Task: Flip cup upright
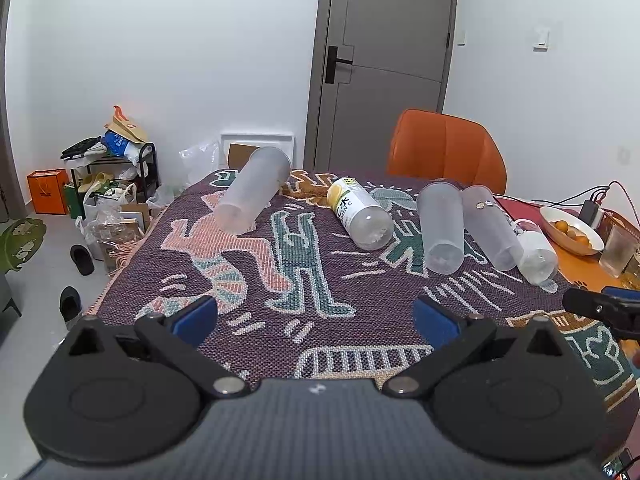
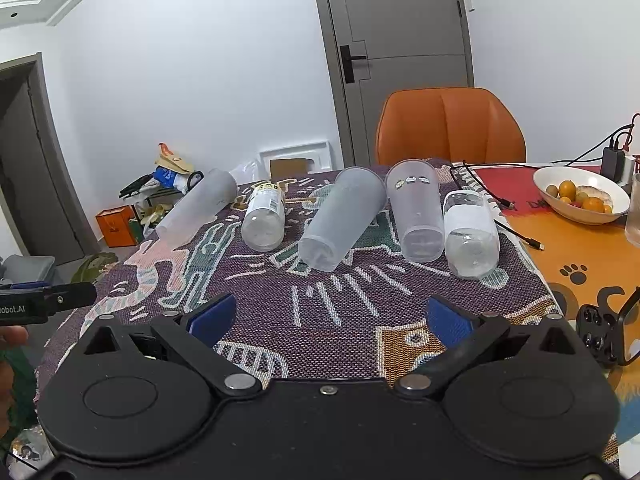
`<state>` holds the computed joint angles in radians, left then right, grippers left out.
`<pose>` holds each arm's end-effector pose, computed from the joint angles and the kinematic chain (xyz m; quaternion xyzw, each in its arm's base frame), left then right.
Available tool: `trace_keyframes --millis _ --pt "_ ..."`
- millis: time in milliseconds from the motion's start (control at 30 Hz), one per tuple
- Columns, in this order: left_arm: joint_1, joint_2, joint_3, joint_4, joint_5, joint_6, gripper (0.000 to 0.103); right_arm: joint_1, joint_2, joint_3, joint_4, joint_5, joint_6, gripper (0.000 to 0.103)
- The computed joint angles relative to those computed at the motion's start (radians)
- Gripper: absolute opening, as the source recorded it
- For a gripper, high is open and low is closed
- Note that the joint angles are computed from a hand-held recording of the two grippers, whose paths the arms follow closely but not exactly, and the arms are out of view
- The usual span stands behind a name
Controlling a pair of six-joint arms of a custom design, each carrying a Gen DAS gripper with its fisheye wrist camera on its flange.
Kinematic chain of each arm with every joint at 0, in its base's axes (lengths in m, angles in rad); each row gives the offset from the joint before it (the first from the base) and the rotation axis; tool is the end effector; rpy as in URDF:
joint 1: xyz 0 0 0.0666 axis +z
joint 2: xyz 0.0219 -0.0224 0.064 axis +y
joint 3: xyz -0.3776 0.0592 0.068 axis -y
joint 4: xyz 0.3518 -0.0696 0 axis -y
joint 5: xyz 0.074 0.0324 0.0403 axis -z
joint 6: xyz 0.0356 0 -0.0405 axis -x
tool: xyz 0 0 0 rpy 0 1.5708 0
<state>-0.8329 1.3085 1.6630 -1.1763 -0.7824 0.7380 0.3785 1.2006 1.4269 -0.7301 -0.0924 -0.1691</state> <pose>0.2786 -0.2697 0.5622 -0.0985 0.8660 0.0118 0.4901 0.3588 0.1458 0.5331 -0.1132 0.8530 0.1756 0.4783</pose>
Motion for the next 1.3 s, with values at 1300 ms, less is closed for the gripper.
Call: trace_keyframes --millis 1300 --pt "0.154 0.089 0.040 0.137 0.110 -0.033 0.102 -0.053 0.244 0.211 -0.009 -0.181 -0.085 0.093"
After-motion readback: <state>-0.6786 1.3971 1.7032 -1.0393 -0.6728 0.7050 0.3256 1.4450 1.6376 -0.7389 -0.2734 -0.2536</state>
